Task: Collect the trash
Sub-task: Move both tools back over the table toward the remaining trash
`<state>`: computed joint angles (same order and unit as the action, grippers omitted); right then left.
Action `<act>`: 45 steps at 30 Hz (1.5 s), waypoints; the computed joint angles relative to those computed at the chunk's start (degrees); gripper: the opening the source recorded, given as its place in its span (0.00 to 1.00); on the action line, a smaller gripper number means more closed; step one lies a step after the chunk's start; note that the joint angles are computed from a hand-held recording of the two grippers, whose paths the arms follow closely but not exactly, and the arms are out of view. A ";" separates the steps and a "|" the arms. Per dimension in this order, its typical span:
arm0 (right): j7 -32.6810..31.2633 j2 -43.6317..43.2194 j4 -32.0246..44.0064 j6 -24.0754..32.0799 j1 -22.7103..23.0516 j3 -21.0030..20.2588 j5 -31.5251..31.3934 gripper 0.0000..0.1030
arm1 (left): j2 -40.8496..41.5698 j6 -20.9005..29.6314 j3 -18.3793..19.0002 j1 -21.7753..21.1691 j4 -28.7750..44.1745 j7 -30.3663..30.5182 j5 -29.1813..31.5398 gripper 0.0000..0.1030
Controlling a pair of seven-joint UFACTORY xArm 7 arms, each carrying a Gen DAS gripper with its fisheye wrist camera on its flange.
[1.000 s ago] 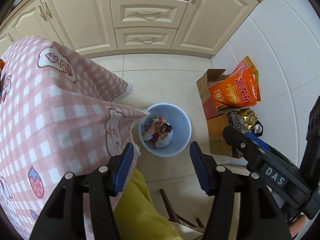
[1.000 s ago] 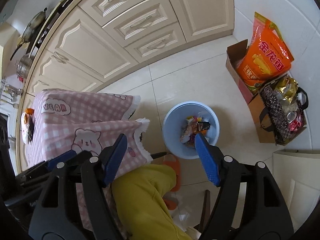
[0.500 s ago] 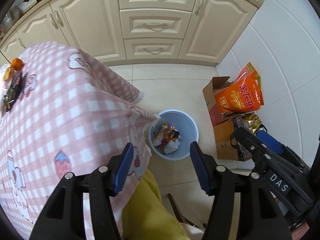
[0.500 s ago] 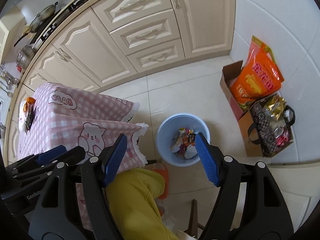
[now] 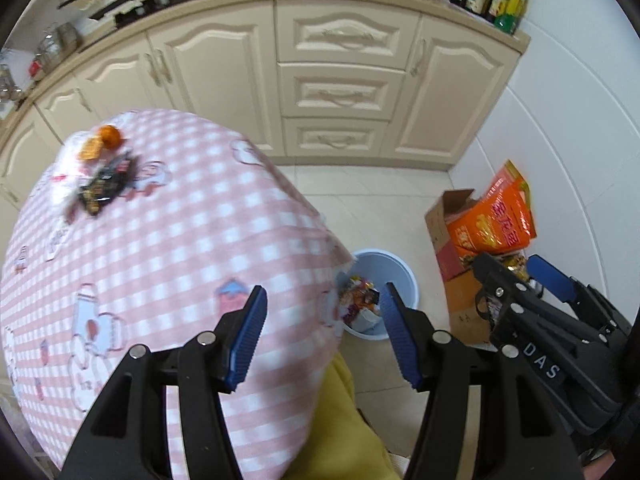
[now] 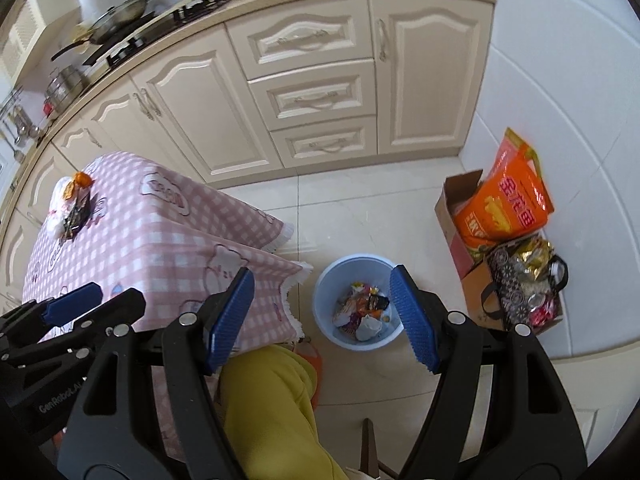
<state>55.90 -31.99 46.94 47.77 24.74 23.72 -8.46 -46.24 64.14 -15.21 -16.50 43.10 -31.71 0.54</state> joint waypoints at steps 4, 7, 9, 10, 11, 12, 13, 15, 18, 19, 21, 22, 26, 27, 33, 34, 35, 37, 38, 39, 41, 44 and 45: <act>0.67 2.92 3.56 0.21 -0.04 2.11 -1.70 0.69 | -4.64 2.18 0.75 1.15 -1.23 -0.26 1.40 0.56; 1.32 6.58 7.42 0.37 0.34 4.01 -3.92 0.69 | -8.12 4.05 1.61 2.63 -1.99 -0.03 2.25 0.56; 1.99 9.08 10.07 0.68 0.87 5.00 -5.65 0.69 | -10.39 5.23 2.13 3.95 -2.54 0.18 3.03 0.56; 2.37 10.28 11.14 0.69 1.22 5.29 -6.51 0.69 | -11.54 5.80 2.50 4.47 -2.90 0.43 3.23 0.56; 2.73 11.89 12.75 0.73 1.63 5.78 -7.60 0.69 | -12.68 6.27 2.99 5.02 -3.33 0.79 3.45 0.56; 3.25 13.23 14.09 0.88 2.17 6.17 -8.66 0.69 | -13.76 6.72 3.39 5.62 -3.74 1.10 3.66 0.56; 3.66 14.90 15.67 1.01 2.76 6.52 -9.86 0.69 | -15.09 7.52 3.93 6.40 -4.16 1.53 4.12 0.56; 4.49 18.21 18.87 1.57 4.08 7.07 -12.18 0.69 | -17.08 8.70 4.63 7.80 -4.85 2.36 4.72 0.56; 5.31 23.38 23.81 2.63 6.40 7.54 -15.55 0.69 | -20.23 10.43 6.78 10.61 -6.18 3.92 6.12 0.56; 5.41 24.67 25.10 2.96 7.24 7.41 -16.32 0.69 | -21.15 10.90 7.40 11.60 -6.54 4.46 6.58 0.56; 5.27 28.57 28.82 3.23 9.16 7.27 -17.89 0.69 | -22.53 11.39 8.72 13.39 -7.24 5.74 7.38 0.56; 5.25 30.52 30.73 3.48 10.18 7.11 -18.75 0.69 | -23.20 11.65 9.67 14.42 -7.53 6.48 7.88 0.56; 4.97 37.61 38.38 5.58 14.61 5.85 -22.13 0.68 | -24.64 11.67 12.59 18.55 -8.43 9.02 9.56 0.56; 4.71 39.07 40.03 5.96 15.71 5.39 -22.65 0.68 | -24.76 11.51 13.27 19.54 -8.59 9.64 9.93 0.56; 1.48 48.35 51.48 8.70 22.10 1.98 -24.40 0.68 | -23.04 9.15 17.35 25.40 -8.66 13.01 11.91 0.56; 0.37 51.03 54.96 9.63 23.29 1.22 -24.65 0.68 | -22.26 8.46 17.98 26.27 -8.55 13.56 12.21 0.56; -0.45 52.86 57.46 10.43 24.26 0.39 -24.73 0.68 | -21.55 7.78 18.59 27.03 -8.47 14.09 12.35 0.56; -1.80 55.46 61.06 11.35 25.62 -1.15 -24.10 0.68 | -19.75 6.26 19.73 28.39 -8.12 15.03 12.39 0.56; -2.65 56.79 62.91 11.75 26.16 -1.87 -23.56 0.68 | -18.58 5.39 20.25 29.04 -7.86 15.51 12.41 0.56; -3.63 58.04 64.68 12.10 26.62 -2.59 -23.00 0.68 | -17.81 4.88 20.40 29.59 -7.66 15.86 12.26 0.56; -5.61 61.31 69.32 13.35 27.68 -4.14 -21.92 0.68 | -15.48 3.38 21.02 30.59 -7.08 16.66 12.07 0.57; -8.26 66.44 76.69 15.25 28.67 -6.32 -19.37 0.68 | -12.01 1.15 21.85 31.71 -6.22 17.78 11.40 0.58; -8.80 68.35 79.41 16.20 29.08 -7.19 -18.59 0.68 | -10.98 0.48 22.14 32.05 -6.00 18.10 11.13 0.58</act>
<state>47.10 36.36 126.35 63.98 53.82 16.53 -27.05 -57.22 64.62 6.93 15.56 37.10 -13.61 11.67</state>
